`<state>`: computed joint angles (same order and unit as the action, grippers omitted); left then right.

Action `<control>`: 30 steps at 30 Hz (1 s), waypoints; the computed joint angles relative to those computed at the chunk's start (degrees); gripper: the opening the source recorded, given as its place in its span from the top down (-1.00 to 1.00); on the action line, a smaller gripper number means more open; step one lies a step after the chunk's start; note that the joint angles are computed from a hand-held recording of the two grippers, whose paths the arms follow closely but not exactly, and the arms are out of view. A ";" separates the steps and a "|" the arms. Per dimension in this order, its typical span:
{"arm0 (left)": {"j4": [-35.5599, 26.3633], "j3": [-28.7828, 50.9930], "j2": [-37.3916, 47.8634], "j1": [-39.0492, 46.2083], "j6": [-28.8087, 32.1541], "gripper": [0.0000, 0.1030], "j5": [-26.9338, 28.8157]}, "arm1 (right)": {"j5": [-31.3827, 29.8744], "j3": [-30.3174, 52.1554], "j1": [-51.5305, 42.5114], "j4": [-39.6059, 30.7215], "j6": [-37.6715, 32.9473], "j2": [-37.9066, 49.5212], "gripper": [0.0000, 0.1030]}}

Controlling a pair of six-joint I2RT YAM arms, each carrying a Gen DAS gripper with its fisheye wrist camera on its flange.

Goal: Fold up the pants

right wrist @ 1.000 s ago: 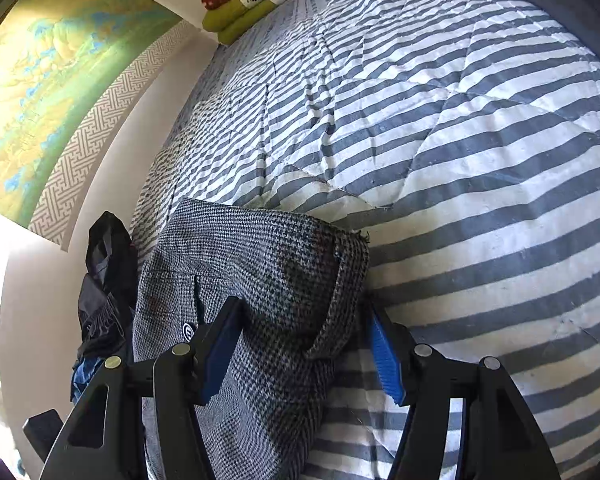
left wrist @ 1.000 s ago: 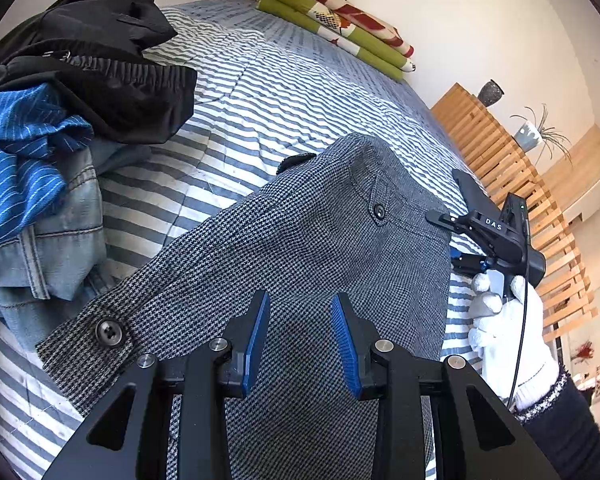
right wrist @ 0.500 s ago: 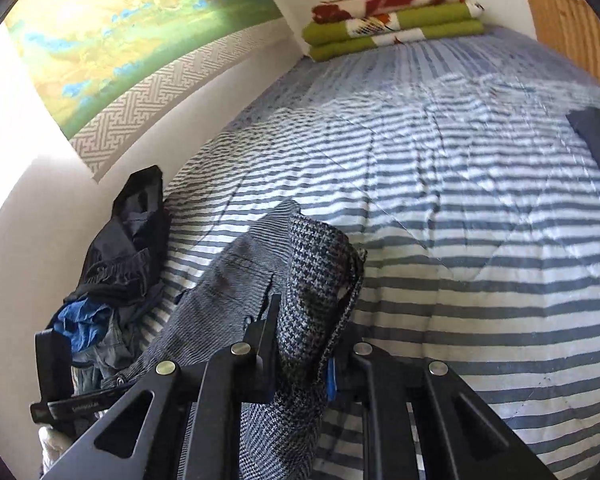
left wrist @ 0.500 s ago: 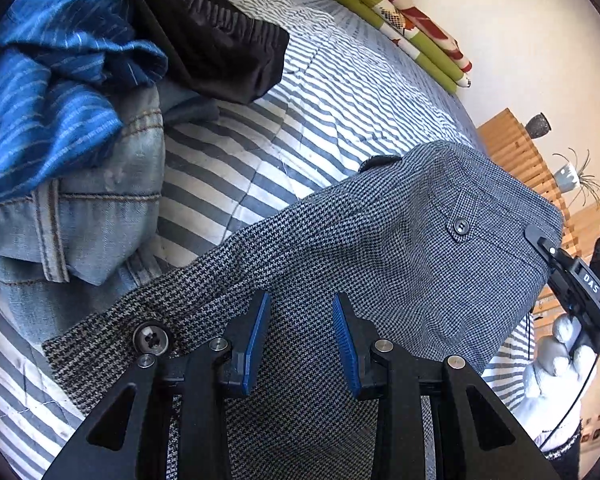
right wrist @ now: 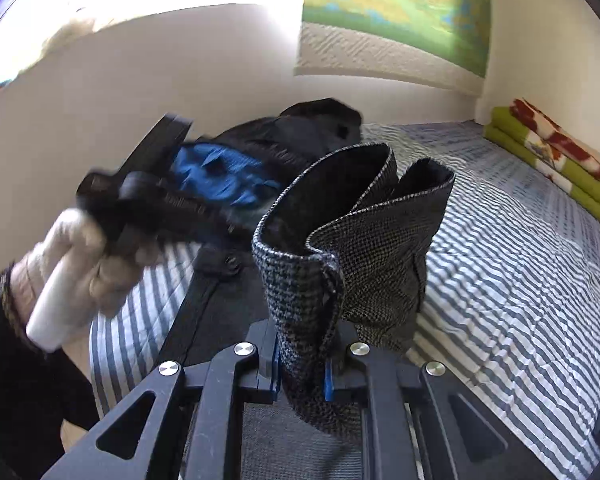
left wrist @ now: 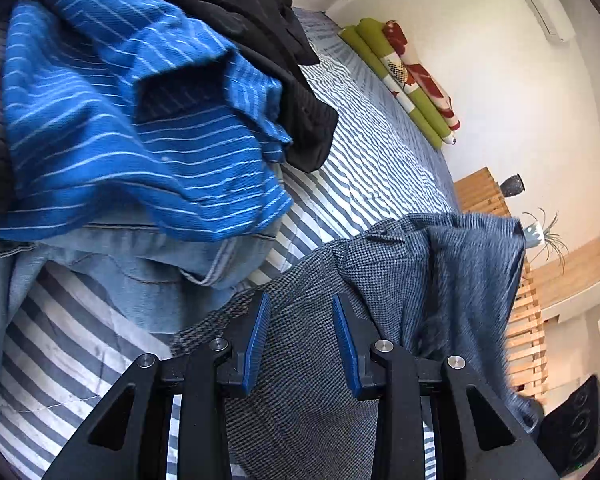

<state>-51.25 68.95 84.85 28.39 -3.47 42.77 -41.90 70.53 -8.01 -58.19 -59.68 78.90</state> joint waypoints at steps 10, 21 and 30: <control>-5.87 2.19 -3.37 4.78 6.35 0.32 3.74 | 11.42 -24.65 7.64 6.89 -11.88 -15.83 0.76; -8.35 0.77 -7.85 -8.80 9.92 0.21 -10.67 | 10.85 -17.48 1.26 -7.74 -22.38 -11.13 0.65; -4.33 3.19 -11.74 -11.28 5.11 0.21 -5.72 | -2.86 9.84 -15.78 -22.14 -14.39 11.77 0.34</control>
